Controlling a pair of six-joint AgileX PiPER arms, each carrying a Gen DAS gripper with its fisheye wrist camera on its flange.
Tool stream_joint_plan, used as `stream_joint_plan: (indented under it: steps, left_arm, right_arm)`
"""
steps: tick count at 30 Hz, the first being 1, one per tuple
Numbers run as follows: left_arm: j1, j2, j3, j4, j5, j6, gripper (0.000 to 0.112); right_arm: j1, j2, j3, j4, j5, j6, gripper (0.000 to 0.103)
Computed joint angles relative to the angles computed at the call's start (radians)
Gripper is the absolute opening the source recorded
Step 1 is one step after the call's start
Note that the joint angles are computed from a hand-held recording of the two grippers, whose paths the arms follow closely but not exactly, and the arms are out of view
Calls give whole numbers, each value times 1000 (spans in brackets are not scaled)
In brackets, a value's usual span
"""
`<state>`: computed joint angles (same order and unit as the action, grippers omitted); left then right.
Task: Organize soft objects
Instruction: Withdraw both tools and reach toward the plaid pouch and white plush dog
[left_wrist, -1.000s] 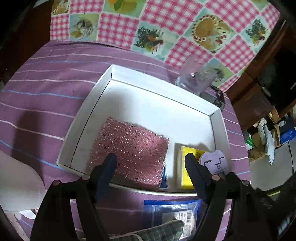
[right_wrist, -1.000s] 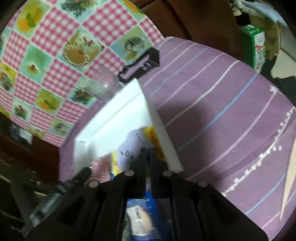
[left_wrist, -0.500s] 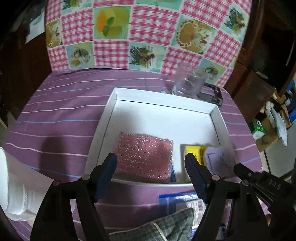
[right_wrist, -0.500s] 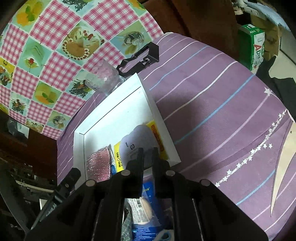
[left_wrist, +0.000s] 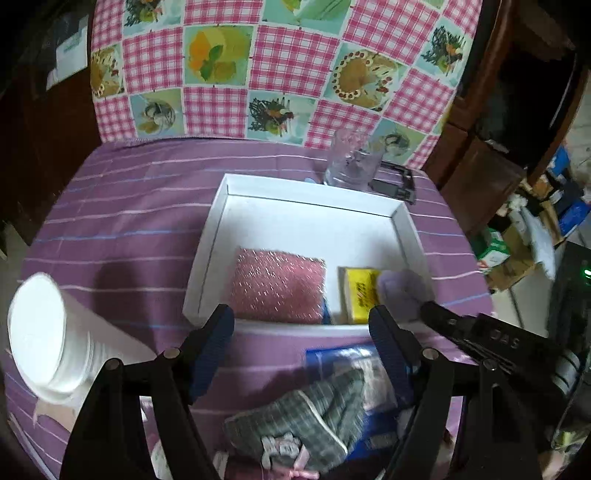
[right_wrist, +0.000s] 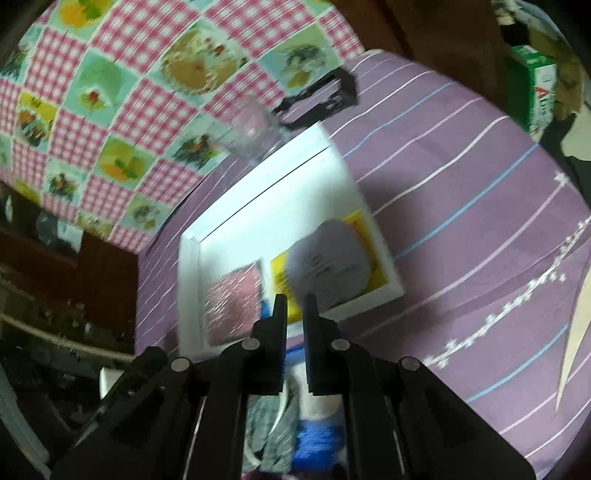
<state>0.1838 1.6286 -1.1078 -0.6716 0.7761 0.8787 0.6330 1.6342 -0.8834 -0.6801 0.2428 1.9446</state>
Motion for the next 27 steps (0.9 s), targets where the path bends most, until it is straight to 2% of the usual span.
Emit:
stream_joint_plan:
  steps: [2,6,12,15,18,21,24,27]
  left_arm:
    - [25,-26,19,8,14,17,76]
    - [61,-106,88,30,-23,41,76]
    - [166,-191,143,-20,17,145,76]
    - [215,-218,151,-38,39,182,76]
    - [262,-221,143,-62,85,224,76]
    - [280,-202,129,-82,120,257,76]
    - [259,-192,127,-72,97,251,76]
    - [244,-171,138,-60,68,235,76]
  right_arm:
    - [17,1,-31,124,16,-134,9]
    - [67,4,-93,243,90,-280,9]
    - [146,-4,-145,278,181,-330,9]
    - [171,14,-192,348,247,-423,9]
    - [183,0,-190,365,232,-431,9]
    - [191,-1,-206,391,255,-466,9]
    - [189,-6,-206,431,260,-495,9]
    - [174,-24,-167,471,204,-491,9]
